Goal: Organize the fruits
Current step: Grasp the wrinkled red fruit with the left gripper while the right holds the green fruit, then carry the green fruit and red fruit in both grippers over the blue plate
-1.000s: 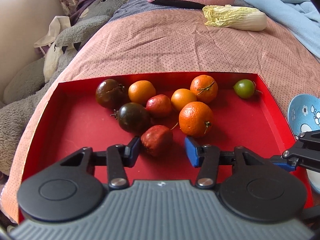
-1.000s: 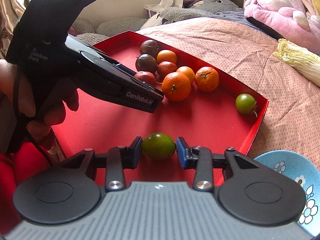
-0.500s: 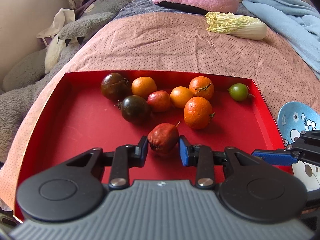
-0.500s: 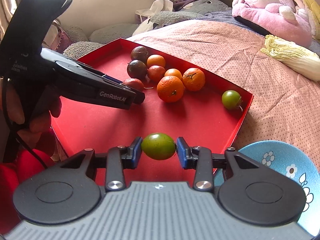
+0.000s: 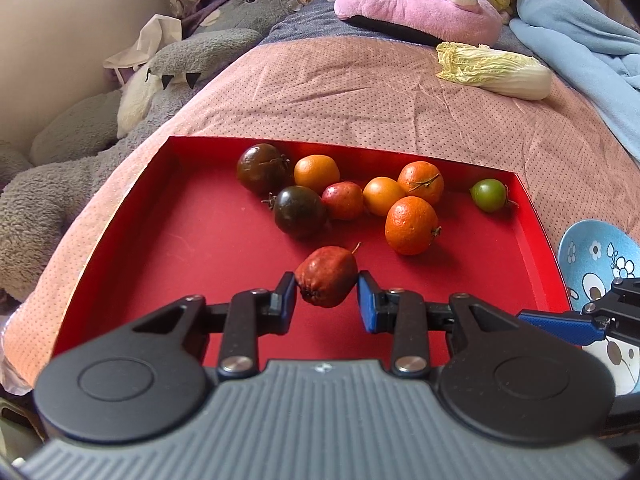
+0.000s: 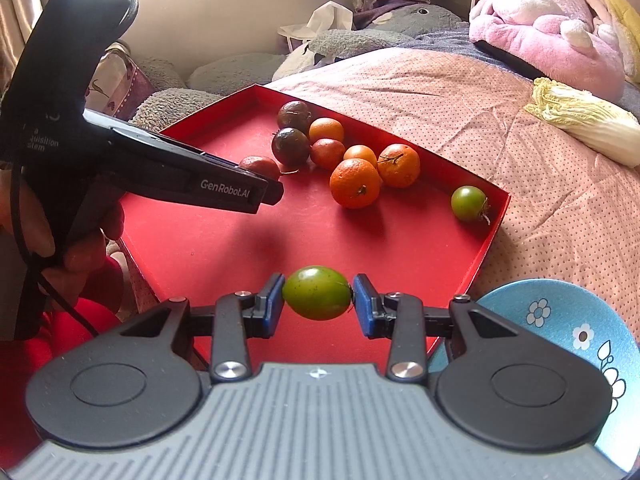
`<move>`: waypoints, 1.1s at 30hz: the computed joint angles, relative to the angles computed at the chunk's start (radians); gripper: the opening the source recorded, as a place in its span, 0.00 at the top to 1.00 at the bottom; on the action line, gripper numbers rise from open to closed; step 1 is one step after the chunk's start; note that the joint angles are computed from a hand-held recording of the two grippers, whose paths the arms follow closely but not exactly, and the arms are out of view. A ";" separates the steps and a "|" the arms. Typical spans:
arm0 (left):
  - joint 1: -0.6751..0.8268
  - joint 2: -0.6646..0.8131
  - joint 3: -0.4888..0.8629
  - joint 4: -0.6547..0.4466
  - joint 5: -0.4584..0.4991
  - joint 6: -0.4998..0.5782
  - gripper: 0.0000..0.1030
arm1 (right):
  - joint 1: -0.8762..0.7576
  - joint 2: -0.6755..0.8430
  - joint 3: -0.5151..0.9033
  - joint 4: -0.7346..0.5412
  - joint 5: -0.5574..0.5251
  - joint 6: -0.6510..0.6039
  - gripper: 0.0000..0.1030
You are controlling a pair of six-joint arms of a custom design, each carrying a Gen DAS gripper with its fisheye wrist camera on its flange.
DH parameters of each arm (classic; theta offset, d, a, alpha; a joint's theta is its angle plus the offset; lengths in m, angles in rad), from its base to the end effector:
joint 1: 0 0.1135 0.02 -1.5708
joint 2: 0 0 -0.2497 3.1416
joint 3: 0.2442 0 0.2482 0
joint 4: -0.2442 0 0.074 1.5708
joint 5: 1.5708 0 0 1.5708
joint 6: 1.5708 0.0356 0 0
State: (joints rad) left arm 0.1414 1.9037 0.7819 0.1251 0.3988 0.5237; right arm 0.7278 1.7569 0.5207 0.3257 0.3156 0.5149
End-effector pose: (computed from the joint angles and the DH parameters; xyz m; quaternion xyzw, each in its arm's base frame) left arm 0.3170 0.0312 0.0689 0.2337 0.9123 -0.0890 0.3243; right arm 0.2075 0.1701 0.0659 -0.0486 0.9344 0.0655 0.3469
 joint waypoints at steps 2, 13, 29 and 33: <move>-0.001 -0.010 -0.013 0.011 0.001 -0.001 0.65 | 0.003 -0.011 -0.001 -0.008 0.004 0.000 0.58; -0.001 -0.058 -0.056 0.039 0.018 -0.014 0.65 | 0.013 -0.100 -0.024 -0.053 0.025 -0.003 0.58; -0.054 -0.143 -0.141 0.091 0.038 -0.042 0.65 | 0.020 -0.298 -0.135 -0.135 0.082 0.032 0.58; -0.079 -0.172 -0.171 0.106 0.047 -0.049 0.65 | 0.017 -0.360 -0.181 -0.163 0.100 0.051 0.58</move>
